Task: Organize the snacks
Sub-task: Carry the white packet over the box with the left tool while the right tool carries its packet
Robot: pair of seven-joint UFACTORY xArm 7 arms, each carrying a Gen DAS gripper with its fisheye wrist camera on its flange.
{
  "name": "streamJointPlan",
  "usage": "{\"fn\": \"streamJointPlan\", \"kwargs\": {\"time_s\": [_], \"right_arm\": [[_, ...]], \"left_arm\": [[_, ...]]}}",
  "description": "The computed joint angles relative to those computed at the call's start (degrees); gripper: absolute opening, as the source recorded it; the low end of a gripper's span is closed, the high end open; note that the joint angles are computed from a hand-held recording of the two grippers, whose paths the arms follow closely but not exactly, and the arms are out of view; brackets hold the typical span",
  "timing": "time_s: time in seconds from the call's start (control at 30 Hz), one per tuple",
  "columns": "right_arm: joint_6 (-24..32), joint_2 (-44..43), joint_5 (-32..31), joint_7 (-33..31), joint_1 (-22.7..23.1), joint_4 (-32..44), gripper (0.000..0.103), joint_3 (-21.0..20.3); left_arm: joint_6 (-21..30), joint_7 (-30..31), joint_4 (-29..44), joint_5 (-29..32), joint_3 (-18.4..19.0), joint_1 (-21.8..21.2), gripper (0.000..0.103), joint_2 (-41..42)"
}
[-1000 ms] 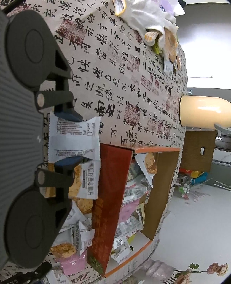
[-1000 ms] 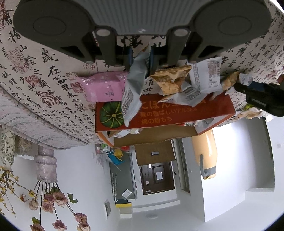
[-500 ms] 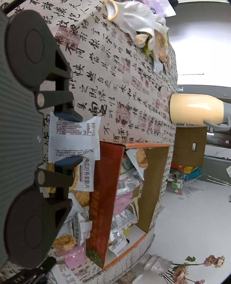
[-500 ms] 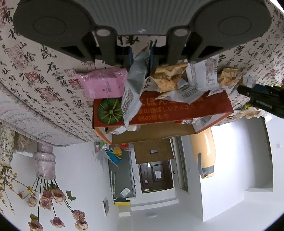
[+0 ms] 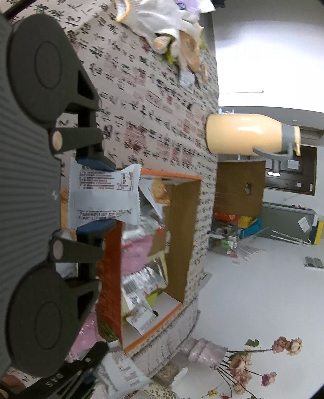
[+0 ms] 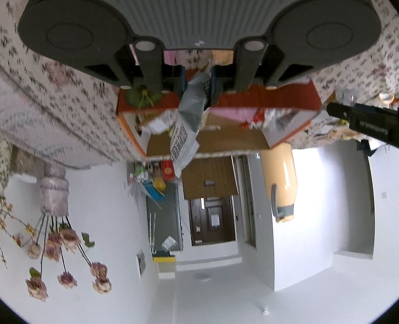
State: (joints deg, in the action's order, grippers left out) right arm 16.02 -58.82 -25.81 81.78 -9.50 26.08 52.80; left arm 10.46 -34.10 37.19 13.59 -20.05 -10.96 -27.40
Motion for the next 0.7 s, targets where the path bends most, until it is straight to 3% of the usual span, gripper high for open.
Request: {"fn": "streamJointPlan", "kwargs": {"time_s": [0.33, 0.7], "right_arm": [[-9.5, 2.1, -0.4, -4.4, -11.5, 4.3, 0.017, 0.4], [-16.3, 6.7, 4.7, -10.7, -23.1, 8.8, 0.017, 4.1]], "left_arm": [[-0.6, -4.0, 7.0, 5.6, -5.2, 4.9, 0.043, 4.2], [1.0, -16.4, 17.1, 20.9, -11.1, 10.7, 0.043, 12.6]]}}
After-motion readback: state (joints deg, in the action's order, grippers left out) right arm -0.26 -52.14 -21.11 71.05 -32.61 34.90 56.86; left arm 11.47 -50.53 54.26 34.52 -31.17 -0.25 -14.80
